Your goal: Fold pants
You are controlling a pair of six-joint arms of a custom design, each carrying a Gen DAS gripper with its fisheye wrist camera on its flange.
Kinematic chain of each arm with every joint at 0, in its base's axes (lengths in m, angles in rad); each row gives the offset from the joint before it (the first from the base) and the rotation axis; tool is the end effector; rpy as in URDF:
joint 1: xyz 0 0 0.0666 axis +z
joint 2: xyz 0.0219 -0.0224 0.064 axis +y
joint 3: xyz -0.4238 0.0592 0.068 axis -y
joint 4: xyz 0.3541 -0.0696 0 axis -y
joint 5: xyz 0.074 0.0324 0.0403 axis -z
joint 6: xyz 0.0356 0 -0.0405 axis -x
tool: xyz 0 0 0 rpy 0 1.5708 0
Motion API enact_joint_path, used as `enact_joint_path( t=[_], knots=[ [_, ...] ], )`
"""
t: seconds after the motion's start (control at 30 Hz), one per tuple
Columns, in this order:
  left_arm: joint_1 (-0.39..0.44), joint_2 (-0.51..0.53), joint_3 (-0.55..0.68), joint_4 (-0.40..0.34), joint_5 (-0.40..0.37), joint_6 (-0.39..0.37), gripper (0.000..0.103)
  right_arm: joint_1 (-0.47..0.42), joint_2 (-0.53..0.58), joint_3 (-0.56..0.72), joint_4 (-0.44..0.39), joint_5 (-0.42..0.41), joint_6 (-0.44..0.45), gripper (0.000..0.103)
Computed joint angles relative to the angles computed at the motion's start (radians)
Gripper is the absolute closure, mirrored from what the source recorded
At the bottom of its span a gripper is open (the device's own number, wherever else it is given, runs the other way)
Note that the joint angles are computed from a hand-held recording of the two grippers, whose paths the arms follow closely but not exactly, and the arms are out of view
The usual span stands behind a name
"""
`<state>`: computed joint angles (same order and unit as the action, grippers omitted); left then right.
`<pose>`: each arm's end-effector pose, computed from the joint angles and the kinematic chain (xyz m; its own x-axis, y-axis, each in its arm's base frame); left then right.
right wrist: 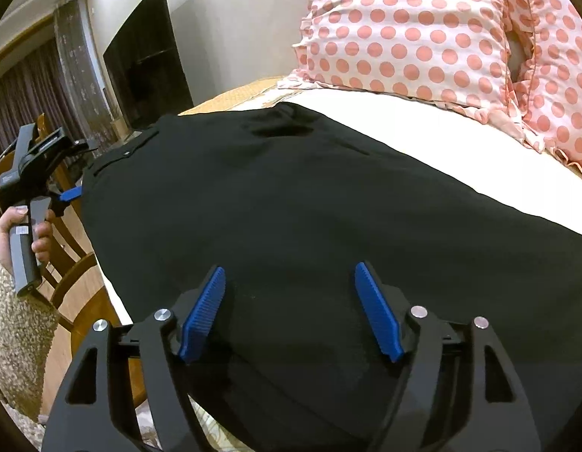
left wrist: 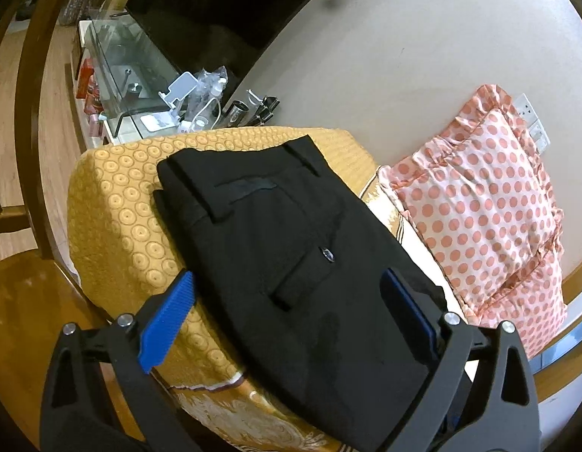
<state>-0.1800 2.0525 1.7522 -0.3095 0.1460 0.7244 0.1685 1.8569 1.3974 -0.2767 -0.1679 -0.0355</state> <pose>0.6938 -0.1319 0.3072 -0.6171 -0.5541 -0.5587 -0.1529 0.7809 -0.6056 0.5953 0.1069 0.2875 -0.6718 -0.0788 -0.7366 -0.2638 0.9546 0.1384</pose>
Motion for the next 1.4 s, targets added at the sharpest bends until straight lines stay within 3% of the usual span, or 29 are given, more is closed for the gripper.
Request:
enact_joint_path(
  t=[0.1,0.13,0.23,0.4,0.5,0.6,0.67,0.83,0.97,1.07,1.2,1.3,1.4],
  knots=[
    [-0.004,-0.010,-0.026,0.033,0.059,0.012,0.006,0.004,-0.005,-0.005,0.005,-0.004,-0.008,0.027],
    [-0.003,-0.015,-0.052,0.079,0.133,0.029,0.006,0.004,-0.005,-0.005,0.006,-0.005,-0.007,0.026],
    [0.000,-0.014,-0.085,0.158,0.247,0.068,0.007,0.006,-0.005,-0.004,0.006,-0.004,-0.003,0.025],
    [0.014,0.005,-0.068,0.183,0.250,0.168,0.017,-0.004,-0.015,-0.020,0.022,-0.036,-0.029,0.025],
    [0.014,0.021,-0.030,0.143,0.213,0.184,0.023,-0.028,-0.030,-0.050,0.064,-0.102,-0.088,0.025],
    [0.000,0.036,0.014,0.070,0.136,0.149,0.041,-0.049,-0.057,-0.093,0.115,-0.124,-0.115,0.025],
    [-0.010,0.045,0.053,-0.016,0.070,0.105,0.078,-0.066,-0.079,-0.128,0.154,-0.133,-0.132,0.025],
    [-0.058,0.033,0.108,-0.119,-0.112,-0.055,0.089,-0.120,-0.144,-0.234,0.261,-0.144,-0.184,0.025],
    [-0.150,0.020,0.195,-0.160,-0.291,-0.280,0.091,-0.178,-0.192,-0.322,0.355,-0.121,-0.245,0.025],
    [-0.236,0.035,0.294,-0.179,-0.358,-0.458,0.091,-0.230,-0.224,-0.381,0.405,-0.101,-0.298,0.025],
    [-0.362,0.067,0.394,-0.162,-0.343,-0.690,0.091,-0.299,-0.271,-0.449,0.442,-0.069,-0.362,0.025],
    [-0.458,0.084,0.407,-0.147,-0.229,-0.853,0.090,-0.341,-0.301,-0.496,0.467,-0.030,-0.387,0.025],
    [-0.547,0.128,0.412,-0.223,-0.118,-1.024,0.090,-0.379,-0.318,-0.527,0.471,0.005,-0.408,0.025]
  ],
)
